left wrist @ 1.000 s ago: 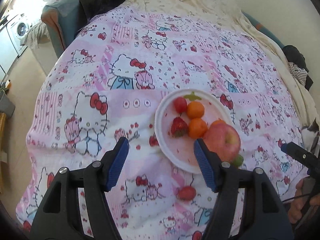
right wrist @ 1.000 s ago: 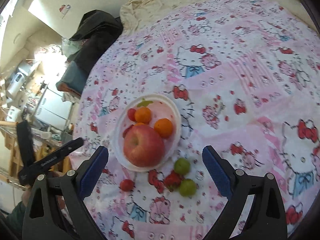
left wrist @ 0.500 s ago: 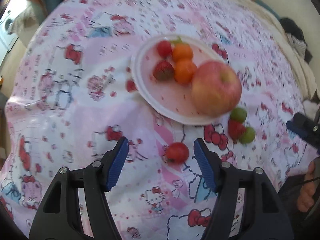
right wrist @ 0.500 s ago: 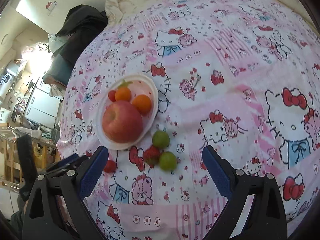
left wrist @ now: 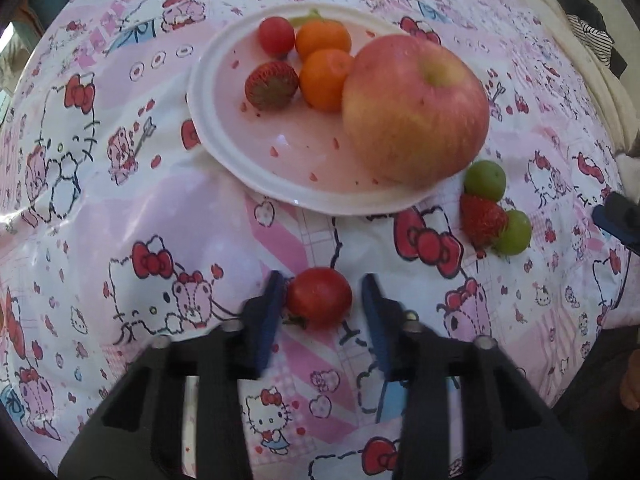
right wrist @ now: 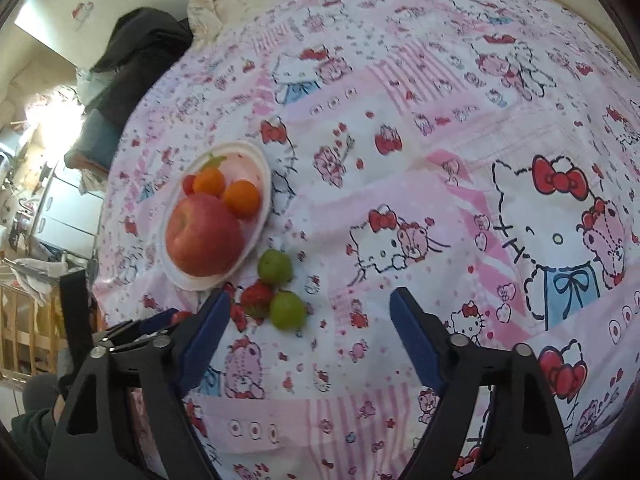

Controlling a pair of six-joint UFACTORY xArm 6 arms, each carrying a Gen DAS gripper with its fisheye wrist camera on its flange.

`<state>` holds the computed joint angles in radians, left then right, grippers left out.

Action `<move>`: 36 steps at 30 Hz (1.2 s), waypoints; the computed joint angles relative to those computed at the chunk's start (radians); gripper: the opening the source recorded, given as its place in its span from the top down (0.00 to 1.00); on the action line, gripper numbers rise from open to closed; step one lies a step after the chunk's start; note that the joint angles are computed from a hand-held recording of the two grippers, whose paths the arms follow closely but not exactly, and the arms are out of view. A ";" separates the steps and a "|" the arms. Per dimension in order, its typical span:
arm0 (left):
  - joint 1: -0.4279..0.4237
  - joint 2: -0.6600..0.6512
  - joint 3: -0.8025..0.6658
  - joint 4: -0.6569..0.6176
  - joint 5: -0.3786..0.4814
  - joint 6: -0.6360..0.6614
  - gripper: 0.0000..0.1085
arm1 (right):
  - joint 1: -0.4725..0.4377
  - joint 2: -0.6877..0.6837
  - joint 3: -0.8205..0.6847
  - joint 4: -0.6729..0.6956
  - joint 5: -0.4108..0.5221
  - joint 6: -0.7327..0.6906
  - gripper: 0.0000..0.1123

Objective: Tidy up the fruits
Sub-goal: 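Move the left gripper to a second cherry tomato and close on it, then grasp a green lime with the right gripper while the left gripper holds the tomato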

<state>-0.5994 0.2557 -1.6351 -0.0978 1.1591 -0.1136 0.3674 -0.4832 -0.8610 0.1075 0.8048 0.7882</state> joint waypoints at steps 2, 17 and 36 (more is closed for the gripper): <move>0.003 -0.002 0.000 -0.007 0.003 0.008 0.74 | 0.008 0.031 -0.021 0.005 0.024 -0.030 0.37; 0.037 -0.093 0.049 0.001 -0.053 -0.022 0.74 | 0.136 0.280 -0.229 -0.171 0.250 -0.161 0.45; 0.045 -0.086 0.023 0.013 -0.064 -0.020 0.74 | 0.117 0.330 -0.271 -0.127 0.226 -0.233 0.71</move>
